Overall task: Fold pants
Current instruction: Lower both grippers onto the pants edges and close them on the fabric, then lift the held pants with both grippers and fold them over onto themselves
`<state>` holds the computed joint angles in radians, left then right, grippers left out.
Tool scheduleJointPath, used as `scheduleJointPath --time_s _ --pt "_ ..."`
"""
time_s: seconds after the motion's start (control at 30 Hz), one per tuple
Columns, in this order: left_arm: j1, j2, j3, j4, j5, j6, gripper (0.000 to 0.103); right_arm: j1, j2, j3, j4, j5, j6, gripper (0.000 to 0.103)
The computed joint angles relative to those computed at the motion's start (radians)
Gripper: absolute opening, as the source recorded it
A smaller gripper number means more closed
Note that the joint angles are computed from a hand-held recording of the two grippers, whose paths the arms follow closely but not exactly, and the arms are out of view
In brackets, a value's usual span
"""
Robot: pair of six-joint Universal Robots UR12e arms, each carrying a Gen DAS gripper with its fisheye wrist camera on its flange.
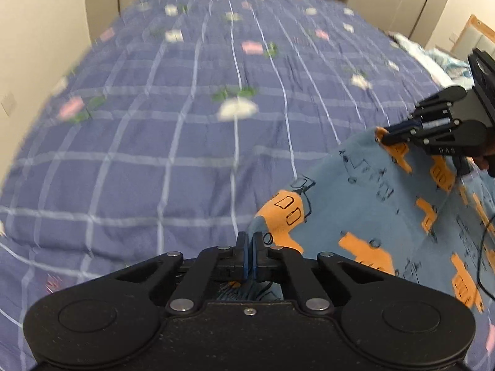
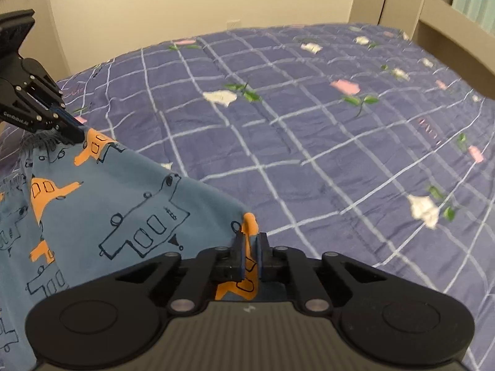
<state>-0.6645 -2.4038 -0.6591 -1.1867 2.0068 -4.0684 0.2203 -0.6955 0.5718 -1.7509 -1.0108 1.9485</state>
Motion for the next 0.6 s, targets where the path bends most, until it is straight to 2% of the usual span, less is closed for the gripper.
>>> scheduleJointPath --time_s 0.17,0.3,0.43,0.6 --pt "-0.009 -0.026 0.057 -0.031 0.147 0.002 0.001 0.007 -0.009 0.039 -0.193 0.042 0.113 0.007" --pt "-0.007 -0.053 0.101 -0.083 0.213 0.025 0.001 0.022 0.022 -0.007 -0.226 0.028 0.153 0.007" --pt "-0.006 -0.055 0.077 -0.06 0.241 0.039 0.001 0.033 0.048 -0.033 -0.245 0.005 0.192 0.007" --pt "-0.02 -0.038 0.02 0.023 0.289 0.069 0.001 0.025 -0.003 0.084 -0.358 0.024 0.199 0.006"
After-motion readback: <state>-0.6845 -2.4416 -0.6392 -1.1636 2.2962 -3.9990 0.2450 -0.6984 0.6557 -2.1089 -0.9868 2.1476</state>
